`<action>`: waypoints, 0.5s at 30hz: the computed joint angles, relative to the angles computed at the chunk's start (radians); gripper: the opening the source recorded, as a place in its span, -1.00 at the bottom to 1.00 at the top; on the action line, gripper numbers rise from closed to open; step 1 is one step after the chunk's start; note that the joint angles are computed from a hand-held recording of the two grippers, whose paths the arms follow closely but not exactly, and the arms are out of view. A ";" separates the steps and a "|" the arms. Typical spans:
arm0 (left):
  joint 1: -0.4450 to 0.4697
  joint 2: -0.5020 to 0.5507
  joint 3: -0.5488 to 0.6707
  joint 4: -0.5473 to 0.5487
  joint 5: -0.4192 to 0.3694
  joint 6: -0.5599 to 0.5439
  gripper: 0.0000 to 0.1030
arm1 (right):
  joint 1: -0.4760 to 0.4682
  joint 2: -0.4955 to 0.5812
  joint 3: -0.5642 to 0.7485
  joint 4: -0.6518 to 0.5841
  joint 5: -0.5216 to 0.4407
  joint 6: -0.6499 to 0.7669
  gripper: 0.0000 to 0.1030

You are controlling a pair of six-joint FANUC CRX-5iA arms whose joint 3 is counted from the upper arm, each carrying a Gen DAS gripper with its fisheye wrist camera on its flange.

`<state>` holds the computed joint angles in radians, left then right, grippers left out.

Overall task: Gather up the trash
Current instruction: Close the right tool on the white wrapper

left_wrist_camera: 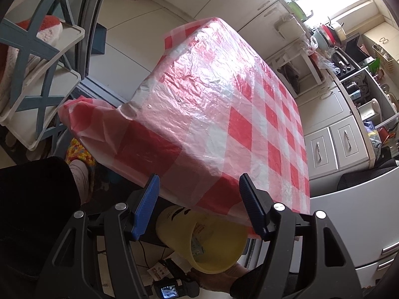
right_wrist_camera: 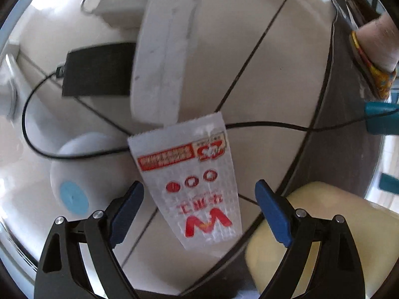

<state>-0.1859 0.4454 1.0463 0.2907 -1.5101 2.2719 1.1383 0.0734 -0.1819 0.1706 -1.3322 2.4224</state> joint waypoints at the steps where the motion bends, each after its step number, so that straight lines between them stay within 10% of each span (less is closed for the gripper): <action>1: -0.001 0.008 0.009 0.001 -0.006 0.002 0.21 | -0.005 0.017 0.014 -0.008 -0.010 -0.005 0.69; 5: -0.006 0.035 0.046 -0.001 -0.031 0.003 0.21 | -0.047 0.104 0.117 -0.070 -0.101 -0.024 0.63; 10: -0.007 0.046 0.055 0.007 -0.034 0.009 0.21 | -0.079 0.166 0.189 -0.115 -0.186 -0.070 -0.08; 12: -0.008 0.040 0.044 0.009 -0.026 0.005 0.21 | -0.083 0.183 0.205 -0.109 -0.196 -0.090 -0.65; 15: -0.005 0.027 0.022 0.013 -0.014 0.000 0.21 | -0.085 0.219 0.238 -0.081 -0.216 -0.130 -0.88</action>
<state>-0.1909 0.4720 1.0687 0.3034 -1.5238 2.2720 1.0538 0.2920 0.0564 0.0900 -1.5482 2.2929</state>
